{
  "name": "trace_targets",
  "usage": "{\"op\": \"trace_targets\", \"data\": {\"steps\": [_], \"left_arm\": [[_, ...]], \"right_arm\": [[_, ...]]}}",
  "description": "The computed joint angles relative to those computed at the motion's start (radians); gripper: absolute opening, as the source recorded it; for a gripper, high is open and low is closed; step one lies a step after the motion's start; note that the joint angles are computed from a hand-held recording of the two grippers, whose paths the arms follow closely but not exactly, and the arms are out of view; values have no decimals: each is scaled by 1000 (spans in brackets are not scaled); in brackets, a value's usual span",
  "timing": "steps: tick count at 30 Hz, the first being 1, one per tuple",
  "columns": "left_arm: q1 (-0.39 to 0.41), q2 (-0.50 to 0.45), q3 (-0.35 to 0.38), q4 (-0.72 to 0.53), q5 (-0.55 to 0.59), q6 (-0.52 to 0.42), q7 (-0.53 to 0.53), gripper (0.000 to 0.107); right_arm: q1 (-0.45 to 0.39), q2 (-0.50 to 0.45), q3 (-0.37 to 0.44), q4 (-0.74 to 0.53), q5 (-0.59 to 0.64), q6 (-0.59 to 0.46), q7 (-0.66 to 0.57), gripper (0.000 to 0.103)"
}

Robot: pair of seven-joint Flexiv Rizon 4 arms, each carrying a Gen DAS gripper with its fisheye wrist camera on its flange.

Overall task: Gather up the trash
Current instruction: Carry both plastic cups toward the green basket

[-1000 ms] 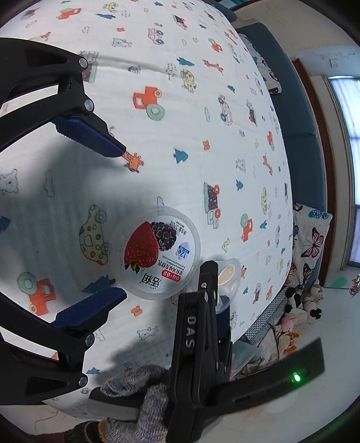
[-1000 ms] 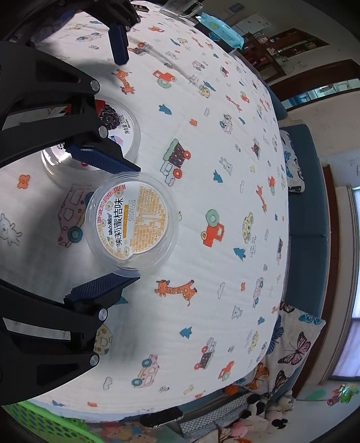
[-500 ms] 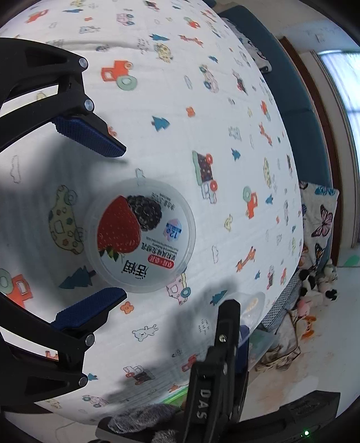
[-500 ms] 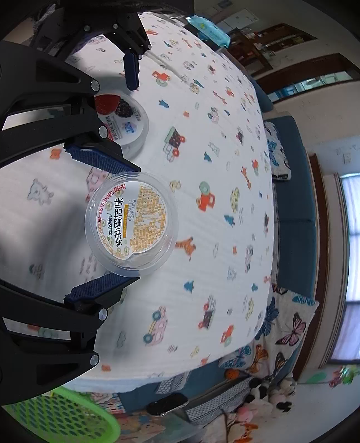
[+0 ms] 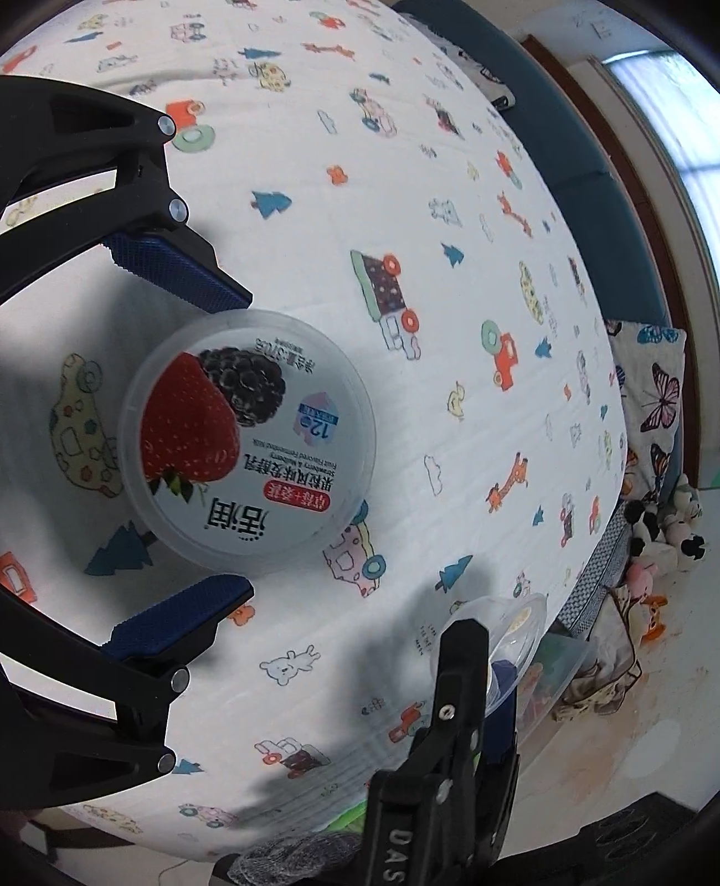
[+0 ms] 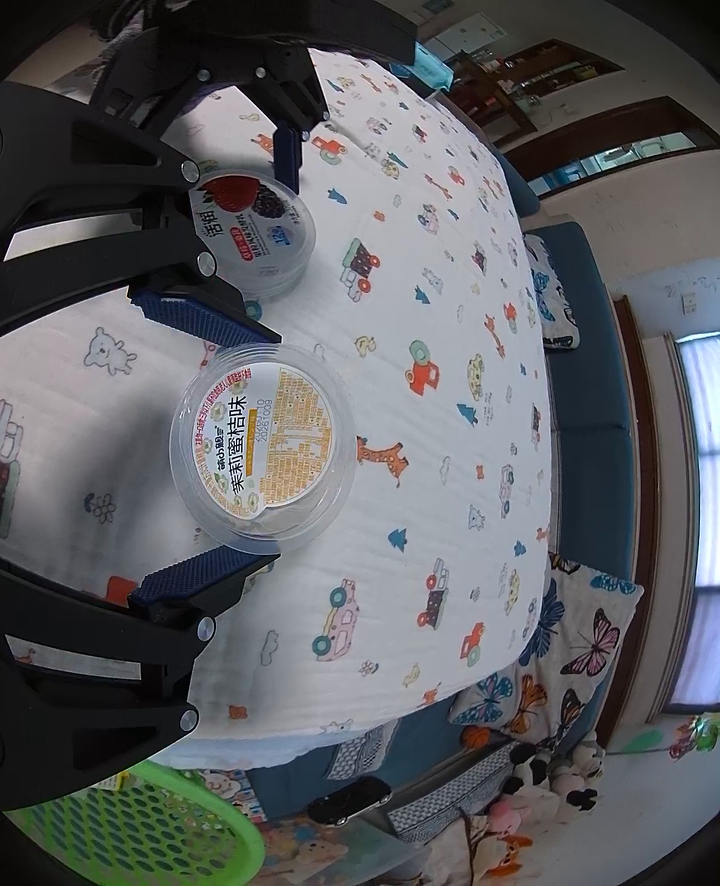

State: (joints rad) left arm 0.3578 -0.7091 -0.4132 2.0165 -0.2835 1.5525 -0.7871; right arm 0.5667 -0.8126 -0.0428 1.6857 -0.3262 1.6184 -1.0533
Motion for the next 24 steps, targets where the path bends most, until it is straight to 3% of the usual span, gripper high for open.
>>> {"op": "trace_targets", "data": {"steps": [11, 24], "left_arm": [[13, -20, -18, 0, 25, 52, -23, 90], [105, 27, -141, 83, 126, 117, -107, 90]], "right_arm": [[31, 44, -48, 87, 27, 54, 4, 69], [113, 116, -164, 252, 133, 141, 3, 69]]}}
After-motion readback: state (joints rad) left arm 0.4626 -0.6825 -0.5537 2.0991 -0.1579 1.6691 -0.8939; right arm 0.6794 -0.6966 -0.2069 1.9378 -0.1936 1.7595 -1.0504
